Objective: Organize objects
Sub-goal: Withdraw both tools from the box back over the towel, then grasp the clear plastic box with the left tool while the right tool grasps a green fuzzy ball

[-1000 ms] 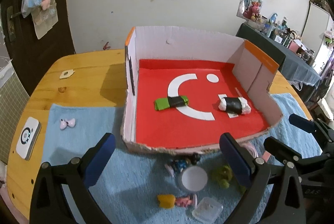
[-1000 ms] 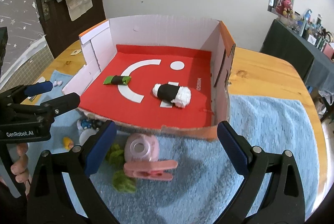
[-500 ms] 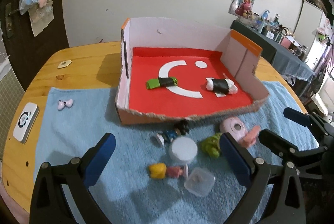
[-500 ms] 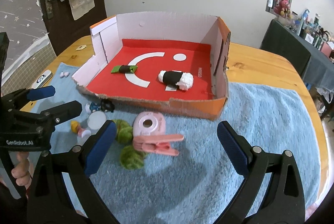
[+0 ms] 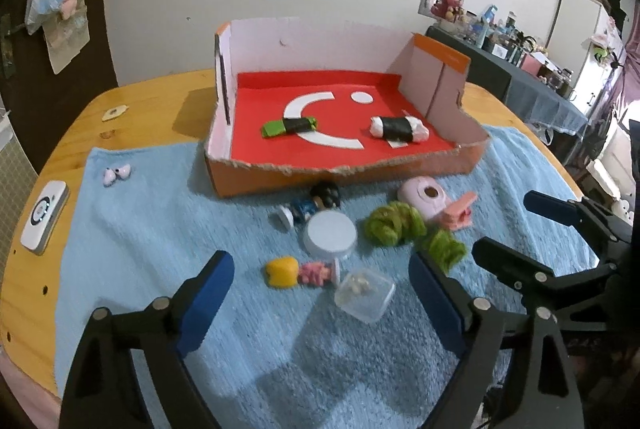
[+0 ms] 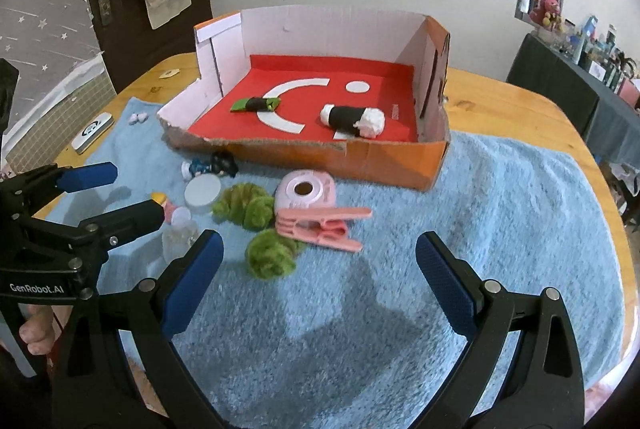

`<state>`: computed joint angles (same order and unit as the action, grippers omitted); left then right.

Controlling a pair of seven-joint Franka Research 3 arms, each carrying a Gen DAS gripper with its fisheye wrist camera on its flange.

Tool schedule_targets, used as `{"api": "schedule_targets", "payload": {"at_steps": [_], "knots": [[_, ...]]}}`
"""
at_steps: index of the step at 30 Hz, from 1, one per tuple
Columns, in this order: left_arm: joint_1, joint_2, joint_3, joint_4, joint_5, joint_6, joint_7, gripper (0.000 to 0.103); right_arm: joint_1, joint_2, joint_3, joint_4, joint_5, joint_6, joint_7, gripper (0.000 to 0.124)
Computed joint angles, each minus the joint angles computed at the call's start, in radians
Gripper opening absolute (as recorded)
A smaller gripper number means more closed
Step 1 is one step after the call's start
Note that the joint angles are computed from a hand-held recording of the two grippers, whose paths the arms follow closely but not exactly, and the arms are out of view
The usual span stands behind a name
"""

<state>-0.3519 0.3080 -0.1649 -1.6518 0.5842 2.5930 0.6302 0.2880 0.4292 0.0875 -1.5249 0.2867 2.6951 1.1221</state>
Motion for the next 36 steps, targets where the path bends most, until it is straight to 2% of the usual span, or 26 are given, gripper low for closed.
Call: {"api": "schedule_targets", "payload": {"at_steps": [4, 7, 12, 17, 25, 29, 36], "knots": [[0.009, -0.011, -0.011, -0.03, -0.022, 0.031, 0.021, 0.081, -0.01, -0.011, 0.013, -0.022, 0.022, -0.006, -0.024, 0.095], [0.017, -0.016, -0.018, -0.05, -0.048, 0.054, 0.04, 0.079, -0.012, -0.01, 0.015, -0.021, 0.032, -0.026, -0.031, 0.081], [0.027, -0.021, -0.027, -0.077, -0.088, 0.08, 0.075, 0.072, -0.021, 0.003, 0.023, -0.004, 0.06, -0.073, -0.045, 0.072], [0.03, -0.014, -0.03, -0.086, -0.116, 0.098, 0.105, 0.071, -0.017, 0.02, 0.02, 0.014, 0.064, -0.094, -0.048, 0.07], [0.055, 0.006, -0.065, -0.094, -0.229, 0.144, 0.232, 0.054, -0.02, 0.069, 0.021, 0.083, 0.074, -0.154, -0.049, 0.062], [0.059, 0.021, -0.071, -0.086, -0.275, 0.16, 0.279, 0.054, -0.02, 0.077, 0.023, 0.094, 0.077, -0.161, -0.055, 0.062], [0.042, 0.046, -0.05, -0.049, -0.268, 0.147, 0.285, 0.054, -0.015, 0.103, 0.024, 0.13, 0.074, -0.181, -0.057, 0.061]]}}
